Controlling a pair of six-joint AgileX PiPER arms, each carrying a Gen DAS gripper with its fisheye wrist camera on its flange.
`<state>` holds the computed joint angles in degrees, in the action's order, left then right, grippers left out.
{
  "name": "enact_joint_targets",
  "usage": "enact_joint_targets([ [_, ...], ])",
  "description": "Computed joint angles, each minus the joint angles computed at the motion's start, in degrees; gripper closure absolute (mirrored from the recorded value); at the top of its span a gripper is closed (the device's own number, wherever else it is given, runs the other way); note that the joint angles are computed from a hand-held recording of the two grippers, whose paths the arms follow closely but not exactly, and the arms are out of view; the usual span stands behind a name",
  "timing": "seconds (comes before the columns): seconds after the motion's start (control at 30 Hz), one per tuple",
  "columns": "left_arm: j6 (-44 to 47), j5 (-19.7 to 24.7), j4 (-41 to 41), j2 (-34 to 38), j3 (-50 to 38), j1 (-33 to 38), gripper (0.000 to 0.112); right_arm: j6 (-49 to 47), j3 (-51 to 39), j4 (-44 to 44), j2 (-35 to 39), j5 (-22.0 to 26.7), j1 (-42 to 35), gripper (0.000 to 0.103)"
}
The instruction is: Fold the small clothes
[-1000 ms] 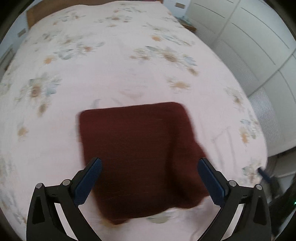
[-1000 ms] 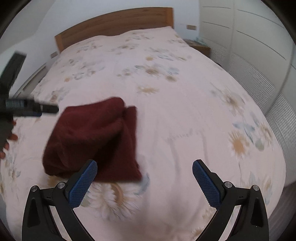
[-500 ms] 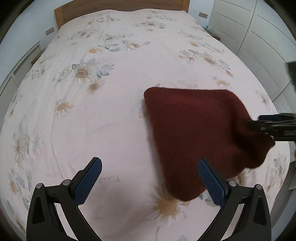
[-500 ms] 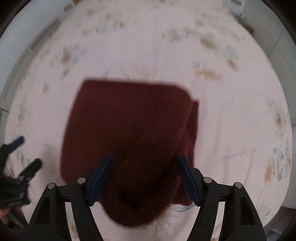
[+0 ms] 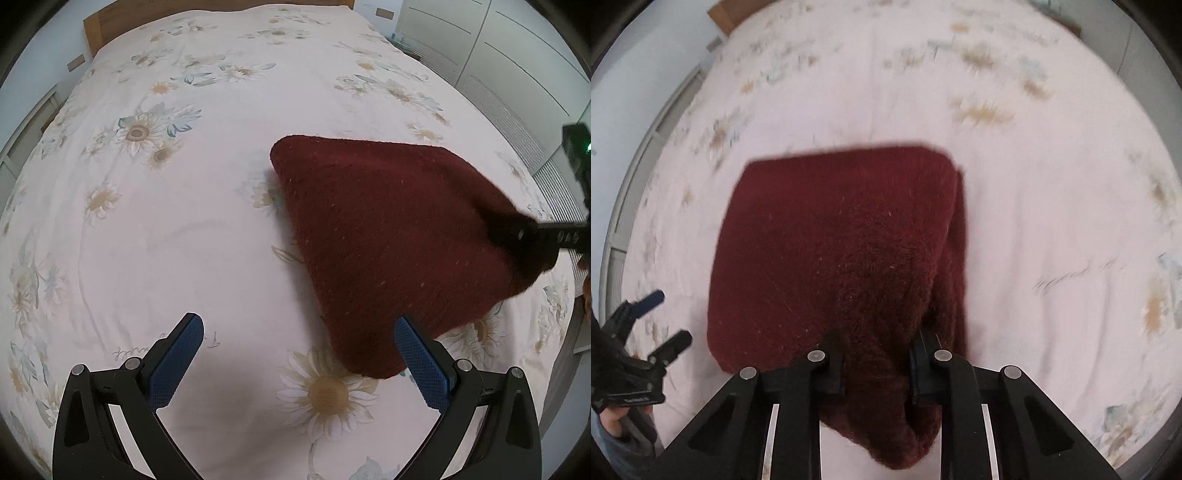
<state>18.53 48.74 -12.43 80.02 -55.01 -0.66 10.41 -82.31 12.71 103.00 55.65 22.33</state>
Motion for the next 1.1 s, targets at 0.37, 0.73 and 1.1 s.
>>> enact_joint_targets([
  [0.37, -1.0, -0.8, -0.2, 1.5, 0.5, -1.3, 0.01, -3.7, 11.7, 1.3, -0.6, -7.0, -1.5, 0.066],
  [0.73, -2.1, 0.1, -3.8, 6.3, -6.0, -2.4, 0.01, -0.2, 6.1, -3.3, -4.1, -3.3, -1.5, 0.019],
  [1.1, -13.3, 2.3, 1.4, 20.5, -19.3, -10.3, 0.01, -2.0, 0.3, 1.2, 6.0, -2.1, -2.1, 0.0],
])
